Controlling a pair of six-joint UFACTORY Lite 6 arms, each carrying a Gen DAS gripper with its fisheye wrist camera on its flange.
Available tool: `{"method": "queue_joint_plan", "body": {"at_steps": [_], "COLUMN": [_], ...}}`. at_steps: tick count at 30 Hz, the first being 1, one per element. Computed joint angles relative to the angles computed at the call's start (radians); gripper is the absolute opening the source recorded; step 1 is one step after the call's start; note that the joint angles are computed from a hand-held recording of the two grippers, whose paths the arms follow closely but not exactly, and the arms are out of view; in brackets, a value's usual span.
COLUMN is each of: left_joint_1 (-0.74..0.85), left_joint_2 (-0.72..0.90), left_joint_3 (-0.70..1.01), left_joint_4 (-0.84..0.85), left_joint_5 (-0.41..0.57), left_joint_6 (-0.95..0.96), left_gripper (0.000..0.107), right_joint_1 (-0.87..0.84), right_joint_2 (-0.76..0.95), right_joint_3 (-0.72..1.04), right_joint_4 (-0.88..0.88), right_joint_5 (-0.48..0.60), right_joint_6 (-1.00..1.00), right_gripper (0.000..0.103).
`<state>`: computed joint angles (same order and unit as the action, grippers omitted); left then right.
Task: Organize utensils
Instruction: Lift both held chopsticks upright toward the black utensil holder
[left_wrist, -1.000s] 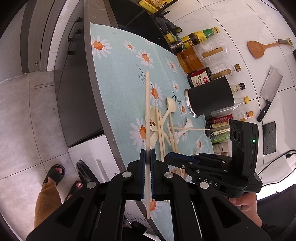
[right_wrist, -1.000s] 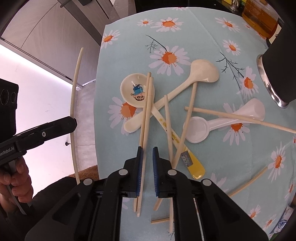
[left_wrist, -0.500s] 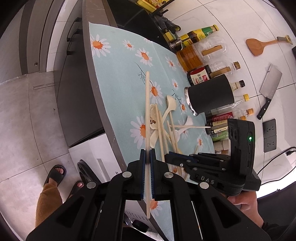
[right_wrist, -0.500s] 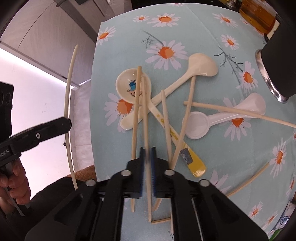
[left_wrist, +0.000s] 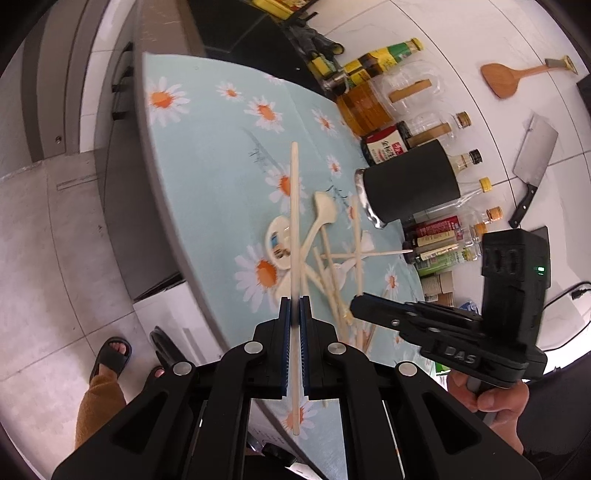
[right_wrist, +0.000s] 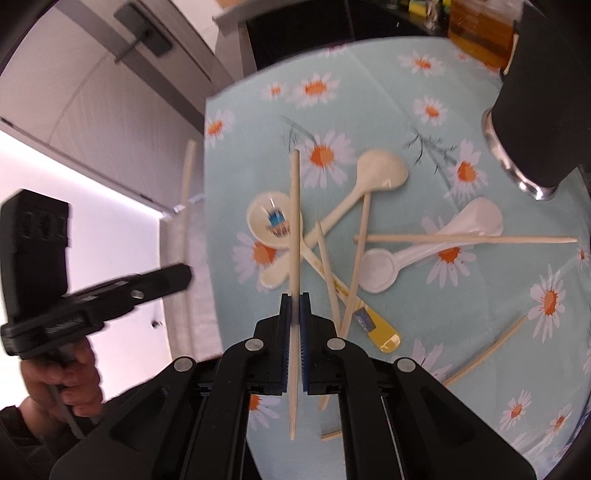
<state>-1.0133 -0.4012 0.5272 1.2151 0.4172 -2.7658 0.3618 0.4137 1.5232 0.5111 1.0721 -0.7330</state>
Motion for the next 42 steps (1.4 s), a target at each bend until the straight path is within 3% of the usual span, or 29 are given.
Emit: {"method": "queue_joint_plan", "body": {"at_steps": [10, 14, 20, 30, 35, 42], "left_joint_1": [0.237, 0.305, 0.373, 0.441, 0.44, 0.481], "left_joint_2": [0.125, 0.213, 0.36, 0.651, 0.788, 0.975], "left_joint_3": [0.207, 0.347, 0.605, 1.093, 1.307, 1.575], "left_joint_4": [-0.145, -0.33, -0.608, -0.899, -0.69, -0.87], "left_joint_5": [-0.183, -0.212, -0.192, -0.127, -0.112, -0.16], "left_joint_6": [0.467, 0.78, 1.249, 1.837, 1.81, 2.068], "left_gripper": [0.004, 0.004, 0.004, 0.004, 0.004, 0.004], "right_joint_1": [-0.135, -0.183, -0.24, -0.307, -0.328, -0.31], "right_joint_2": [-0.068, -0.042, 0.012, -0.015, -0.012, 0.052], "right_joint_3": [0.055, 0.128, 0.258, 0.267, 0.284, 0.388], "right_joint_4": [0.16, 0.233, 0.325, 0.442, 0.585, 0.704], "right_joint_5": [-0.011, -0.014, -0.039, -0.196, -0.295, -0.46], "right_joint_6": [-0.011, -0.016, -0.014, -0.1, -0.203, -0.323], "right_gripper": [0.006, 0.006, 0.006, 0.006, 0.006, 0.006]}}
